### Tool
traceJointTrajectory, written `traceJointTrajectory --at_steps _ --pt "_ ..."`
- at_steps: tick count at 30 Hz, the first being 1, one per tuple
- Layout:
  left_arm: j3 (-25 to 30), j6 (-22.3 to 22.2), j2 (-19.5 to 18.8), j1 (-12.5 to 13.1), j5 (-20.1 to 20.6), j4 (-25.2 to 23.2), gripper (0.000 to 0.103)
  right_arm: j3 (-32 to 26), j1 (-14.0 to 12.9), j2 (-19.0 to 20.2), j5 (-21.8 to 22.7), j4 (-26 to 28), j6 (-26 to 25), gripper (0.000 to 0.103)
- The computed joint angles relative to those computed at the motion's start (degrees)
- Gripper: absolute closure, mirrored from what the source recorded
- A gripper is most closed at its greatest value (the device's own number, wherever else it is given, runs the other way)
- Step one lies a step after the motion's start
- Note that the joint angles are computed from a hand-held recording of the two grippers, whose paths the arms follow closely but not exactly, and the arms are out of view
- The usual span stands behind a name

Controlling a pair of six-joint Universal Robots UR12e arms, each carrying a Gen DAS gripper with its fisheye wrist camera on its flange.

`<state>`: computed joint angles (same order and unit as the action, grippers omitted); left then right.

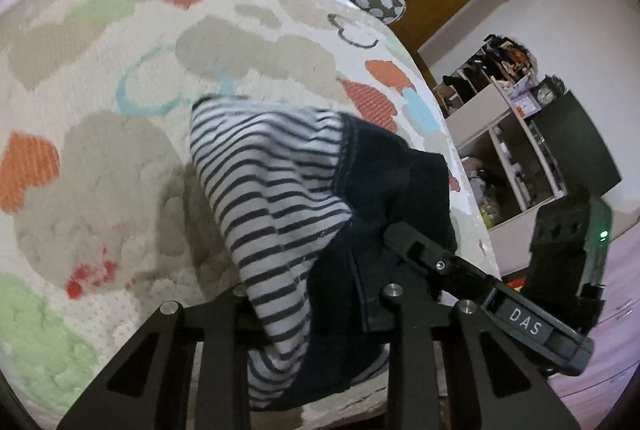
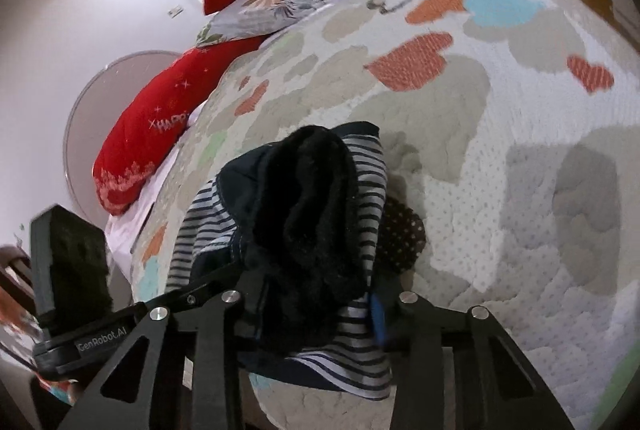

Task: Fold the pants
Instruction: 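Lower the folded pants toward the quilt with both grippers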

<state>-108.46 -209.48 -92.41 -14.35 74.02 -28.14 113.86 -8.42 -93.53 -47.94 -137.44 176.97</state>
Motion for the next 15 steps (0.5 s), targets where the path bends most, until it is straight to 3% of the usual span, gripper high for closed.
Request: traceJointTrajectory --at_steps 6,15 --pt "2.35 1.66 -0.53 0.1 2.22 -0.71 0.077 -1.55 0.63 0.17 -0.25 -0.59 -1.31 0.064" --pt "7.12 3.9 -3.54 0.43 4.25 -0.75 0.077 -6.0 1.77 3.23 -1.7 -2.76 0.88 0.064"
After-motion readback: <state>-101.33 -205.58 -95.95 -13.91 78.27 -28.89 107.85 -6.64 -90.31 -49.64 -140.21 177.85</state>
